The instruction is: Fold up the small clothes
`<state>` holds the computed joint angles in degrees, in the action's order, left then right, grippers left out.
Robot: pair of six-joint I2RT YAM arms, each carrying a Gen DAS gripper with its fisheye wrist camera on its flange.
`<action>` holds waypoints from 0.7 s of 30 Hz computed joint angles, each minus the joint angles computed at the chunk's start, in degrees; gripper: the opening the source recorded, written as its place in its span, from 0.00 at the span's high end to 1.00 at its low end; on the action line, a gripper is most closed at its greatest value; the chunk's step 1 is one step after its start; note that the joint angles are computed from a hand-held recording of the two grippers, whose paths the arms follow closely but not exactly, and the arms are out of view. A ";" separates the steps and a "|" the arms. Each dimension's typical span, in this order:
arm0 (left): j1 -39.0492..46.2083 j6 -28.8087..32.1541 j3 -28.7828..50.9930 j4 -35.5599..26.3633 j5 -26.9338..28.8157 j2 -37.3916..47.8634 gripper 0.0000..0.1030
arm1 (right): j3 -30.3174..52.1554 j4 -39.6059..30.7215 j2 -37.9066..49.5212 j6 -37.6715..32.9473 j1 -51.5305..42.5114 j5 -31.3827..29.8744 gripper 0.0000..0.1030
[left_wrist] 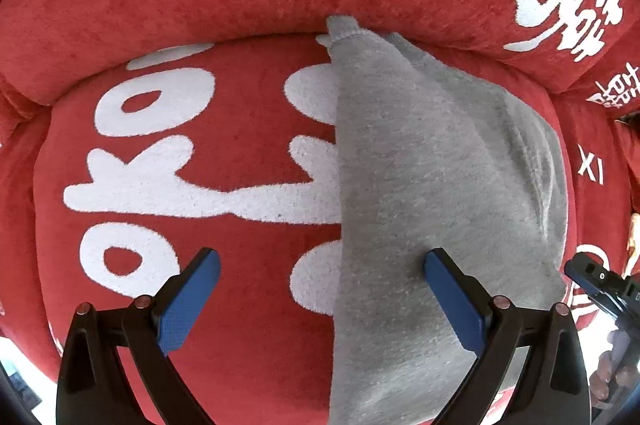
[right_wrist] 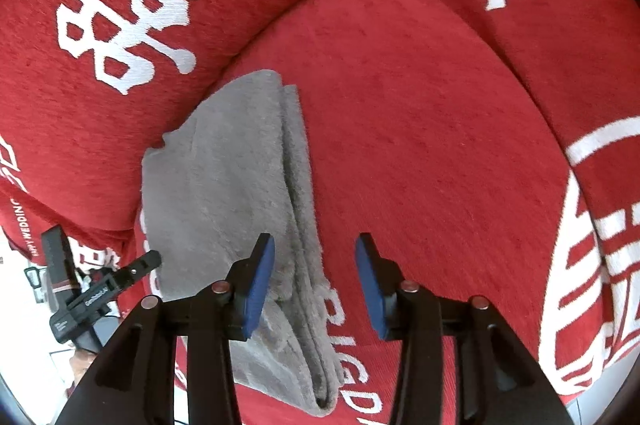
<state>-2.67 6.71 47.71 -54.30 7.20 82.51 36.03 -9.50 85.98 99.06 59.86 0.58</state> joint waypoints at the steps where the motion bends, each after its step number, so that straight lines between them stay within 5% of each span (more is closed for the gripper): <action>1: 0.02 0.19 0.41 0.23 0.82 0.73 0.01 | -0.45 1.15 0.03 -0.28 -0.21 -0.24 0.55; 7: 5.12 3.74 4.47 -2.12 9.91 8.76 0.01 | -4.75 9.54 -0.06 -2.97 -2.00 -3.03 0.53; 15: 4.29 8.57 6.02 -2.76 17.59 16.77 0.01 | -12.29 32.05 6.44 -6.01 -5.87 -11.20 0.53; 21: -1.30 6.70 4.75 0.61 19.19 18.06 0.01 | -15.32 49.51 14.93 -6.86 -9.13 -16.28 0.53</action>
<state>-3.96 13.41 52.46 -53.69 26.40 100.57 20.71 40.00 100.91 92.20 50.73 -15.70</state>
